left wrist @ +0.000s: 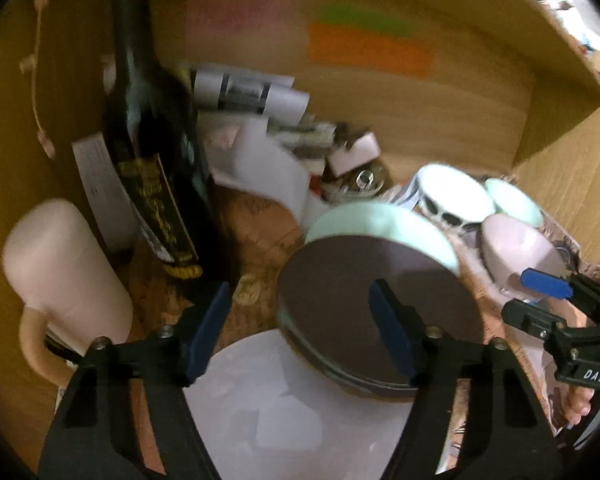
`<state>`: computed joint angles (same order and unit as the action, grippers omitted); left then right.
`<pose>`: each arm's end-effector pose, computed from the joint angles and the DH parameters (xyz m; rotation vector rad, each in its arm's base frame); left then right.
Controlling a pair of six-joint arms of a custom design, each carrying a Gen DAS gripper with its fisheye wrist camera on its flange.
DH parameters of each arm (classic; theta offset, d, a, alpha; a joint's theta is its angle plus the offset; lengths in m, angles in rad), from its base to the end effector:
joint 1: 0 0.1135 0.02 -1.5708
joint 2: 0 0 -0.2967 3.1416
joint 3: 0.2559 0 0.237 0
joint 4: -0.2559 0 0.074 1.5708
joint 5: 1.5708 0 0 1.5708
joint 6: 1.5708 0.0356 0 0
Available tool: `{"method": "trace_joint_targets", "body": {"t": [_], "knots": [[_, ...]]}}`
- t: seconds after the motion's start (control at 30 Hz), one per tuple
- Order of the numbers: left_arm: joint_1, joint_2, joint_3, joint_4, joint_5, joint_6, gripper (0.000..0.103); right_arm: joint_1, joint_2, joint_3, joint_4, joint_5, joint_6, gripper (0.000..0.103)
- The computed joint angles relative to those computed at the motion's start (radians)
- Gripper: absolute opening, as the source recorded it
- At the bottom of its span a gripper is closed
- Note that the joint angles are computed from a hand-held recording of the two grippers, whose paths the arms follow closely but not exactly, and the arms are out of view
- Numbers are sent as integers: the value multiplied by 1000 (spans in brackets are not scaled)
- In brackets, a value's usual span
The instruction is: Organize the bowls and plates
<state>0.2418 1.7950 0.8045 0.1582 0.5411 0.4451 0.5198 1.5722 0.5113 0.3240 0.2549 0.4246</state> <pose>0.3269 0.0617 0.1666 0.4710 2.2251 -0.2959 0.2345 0.1238 0.1665 0.0208 2.2866 0.1994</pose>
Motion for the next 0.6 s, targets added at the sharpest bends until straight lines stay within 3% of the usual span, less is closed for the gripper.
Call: {"method": "trace_joint_targets", "body": {"t": [0.13,0.33,0.6], "knots": [[-6,82,100,-96,-26,29,57,-30,71,30,-13,-51,33,47],[-20,181,222,-217,-40,51,39,-71,129,64,-36,-102,76,36],[-26,265,338,-341,-28,70,31,-104,183,114,-62,-137,100,34]]}}
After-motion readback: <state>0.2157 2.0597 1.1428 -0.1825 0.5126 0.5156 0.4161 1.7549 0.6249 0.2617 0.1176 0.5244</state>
